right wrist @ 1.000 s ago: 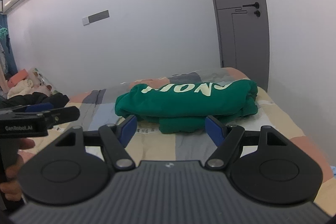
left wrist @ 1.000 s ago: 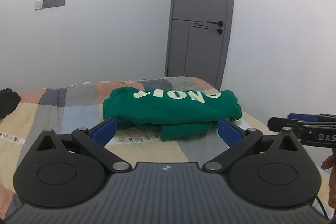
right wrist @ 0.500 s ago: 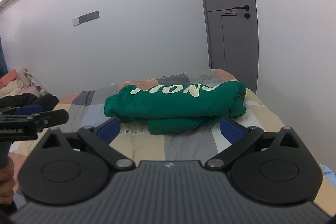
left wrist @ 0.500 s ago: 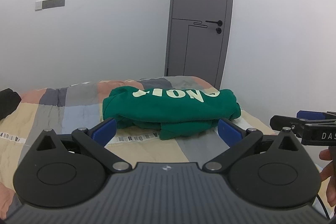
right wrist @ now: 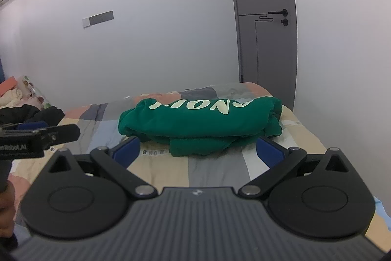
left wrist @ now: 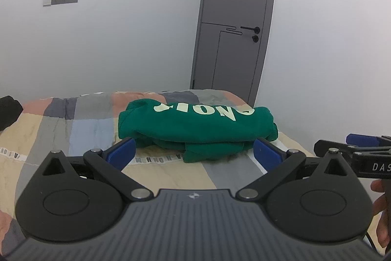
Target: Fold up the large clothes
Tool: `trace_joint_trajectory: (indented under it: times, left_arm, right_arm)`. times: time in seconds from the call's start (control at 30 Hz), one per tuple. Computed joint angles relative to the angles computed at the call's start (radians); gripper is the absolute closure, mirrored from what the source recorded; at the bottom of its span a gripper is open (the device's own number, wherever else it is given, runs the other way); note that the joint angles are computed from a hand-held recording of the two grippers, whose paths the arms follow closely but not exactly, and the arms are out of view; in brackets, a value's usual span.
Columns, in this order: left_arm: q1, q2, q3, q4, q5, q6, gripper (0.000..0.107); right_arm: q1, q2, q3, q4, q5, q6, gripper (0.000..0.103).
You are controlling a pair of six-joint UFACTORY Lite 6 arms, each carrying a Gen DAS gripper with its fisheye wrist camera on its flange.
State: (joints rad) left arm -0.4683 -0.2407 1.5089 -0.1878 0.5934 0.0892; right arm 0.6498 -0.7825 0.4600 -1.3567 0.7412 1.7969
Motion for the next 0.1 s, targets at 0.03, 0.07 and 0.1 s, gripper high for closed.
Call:
trace_joint_trajectory:
  times: [0.03, 0.07, 0.1]
  left_arm:
    - [-0.002, 0.000, 0.001, 0.005, 0.004, -0.004, 0.004]
    - [-0.002, 0.000, 0.002, 0.004, 0.007, -0.003, 0.004]
    - [0.004, -0.002, 0.003, -0.009, 0.011, 0.008, 0.004]
  right_arm:
    - [0.009, 0.003, 0.000, -0.001, 0.011, 0.006, 0.000]
    - [0.011, 0.006, 0.001, 0.000, 0.014, 0.009, 0.000]
    - [0.013, 0.009, 0.002, 0.002, 0.014, 0.009, 0.000]
